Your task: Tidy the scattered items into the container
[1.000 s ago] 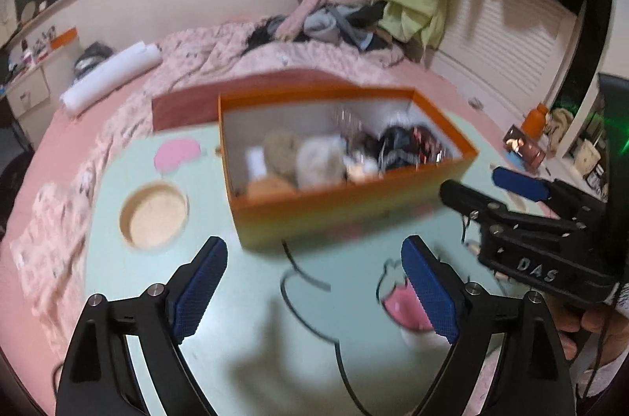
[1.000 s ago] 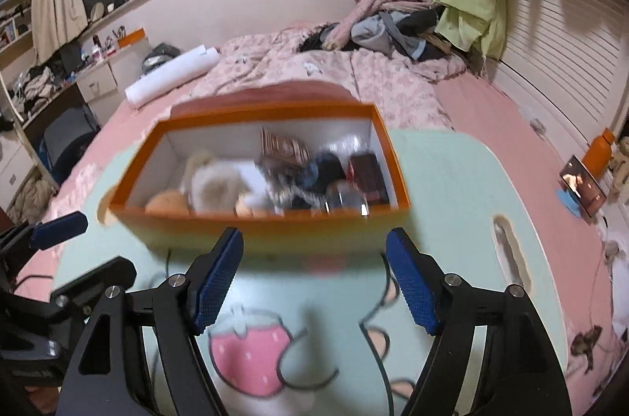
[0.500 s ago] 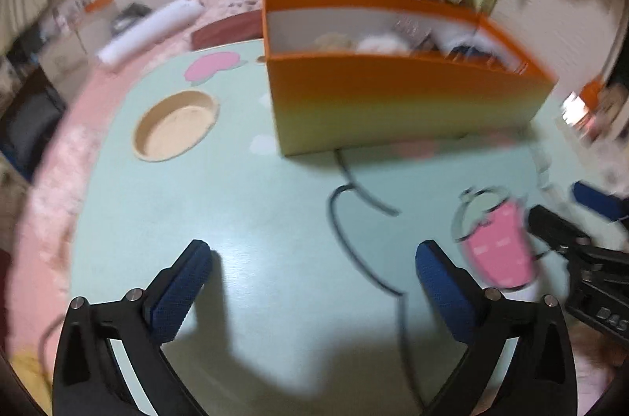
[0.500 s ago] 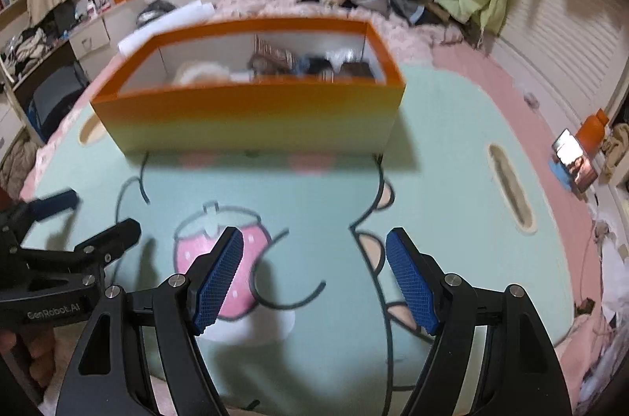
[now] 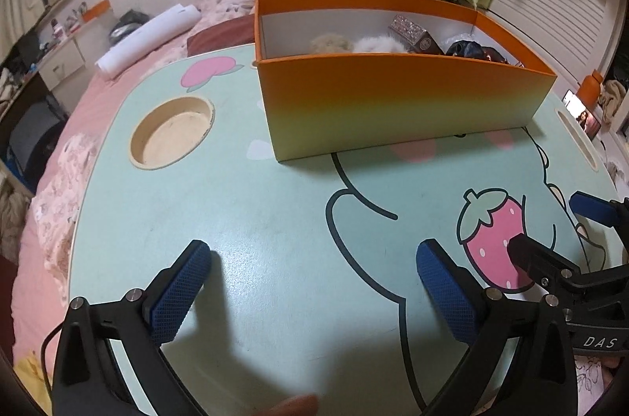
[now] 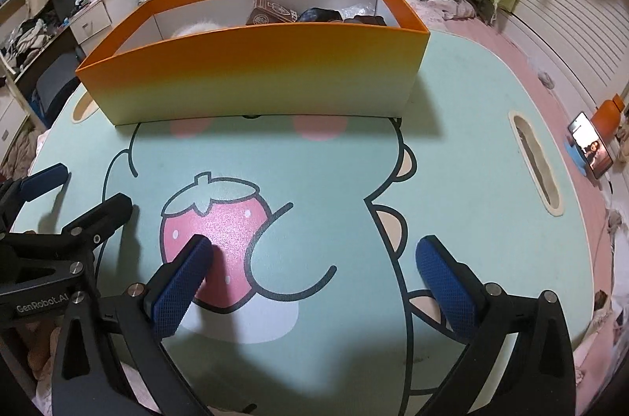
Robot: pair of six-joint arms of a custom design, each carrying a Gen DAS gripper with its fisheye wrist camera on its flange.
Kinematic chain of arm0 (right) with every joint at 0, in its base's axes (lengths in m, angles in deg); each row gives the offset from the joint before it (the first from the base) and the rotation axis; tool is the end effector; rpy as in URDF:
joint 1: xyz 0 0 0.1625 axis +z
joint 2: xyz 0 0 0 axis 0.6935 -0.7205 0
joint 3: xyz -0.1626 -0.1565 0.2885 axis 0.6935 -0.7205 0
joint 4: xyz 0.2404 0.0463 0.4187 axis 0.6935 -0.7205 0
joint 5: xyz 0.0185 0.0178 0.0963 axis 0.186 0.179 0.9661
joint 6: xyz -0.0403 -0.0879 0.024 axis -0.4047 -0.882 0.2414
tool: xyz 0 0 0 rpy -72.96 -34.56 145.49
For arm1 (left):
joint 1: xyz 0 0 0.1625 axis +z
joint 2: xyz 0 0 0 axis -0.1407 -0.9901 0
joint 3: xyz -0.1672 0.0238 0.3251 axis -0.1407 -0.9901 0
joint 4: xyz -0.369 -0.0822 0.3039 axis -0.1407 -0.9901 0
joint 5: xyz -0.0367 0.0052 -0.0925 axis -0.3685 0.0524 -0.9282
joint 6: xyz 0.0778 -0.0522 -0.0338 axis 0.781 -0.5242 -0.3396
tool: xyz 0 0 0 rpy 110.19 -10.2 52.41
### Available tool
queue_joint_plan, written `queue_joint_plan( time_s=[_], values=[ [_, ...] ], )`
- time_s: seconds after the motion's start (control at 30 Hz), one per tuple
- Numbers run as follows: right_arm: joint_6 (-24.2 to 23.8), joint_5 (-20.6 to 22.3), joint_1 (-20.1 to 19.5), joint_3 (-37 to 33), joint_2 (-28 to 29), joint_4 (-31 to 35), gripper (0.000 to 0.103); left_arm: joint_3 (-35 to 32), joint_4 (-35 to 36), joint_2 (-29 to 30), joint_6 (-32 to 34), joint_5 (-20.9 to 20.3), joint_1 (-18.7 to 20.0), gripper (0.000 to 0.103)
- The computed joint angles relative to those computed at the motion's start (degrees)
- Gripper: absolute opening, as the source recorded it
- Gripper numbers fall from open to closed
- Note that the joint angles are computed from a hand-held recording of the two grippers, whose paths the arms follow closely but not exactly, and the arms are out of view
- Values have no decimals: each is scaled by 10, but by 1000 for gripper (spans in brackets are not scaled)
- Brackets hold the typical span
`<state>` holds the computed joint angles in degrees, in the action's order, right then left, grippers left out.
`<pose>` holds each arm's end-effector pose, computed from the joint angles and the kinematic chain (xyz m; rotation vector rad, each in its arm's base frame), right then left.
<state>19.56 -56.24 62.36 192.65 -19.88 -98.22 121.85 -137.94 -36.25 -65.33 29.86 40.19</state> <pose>0.2119 -0.4564 0.1014 0.3681 -2.4443 0.7061 -0.1862 -0.3693 0.1116 0.4093 2.2265 -0.7060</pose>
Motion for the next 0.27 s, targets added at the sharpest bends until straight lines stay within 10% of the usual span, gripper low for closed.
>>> queue_joint_plan(
  time_s=[0.27],
  values=[
    [1,0,1,-1,-1,2,103,3,-15,2,15,-1,0,103]
  ],
)
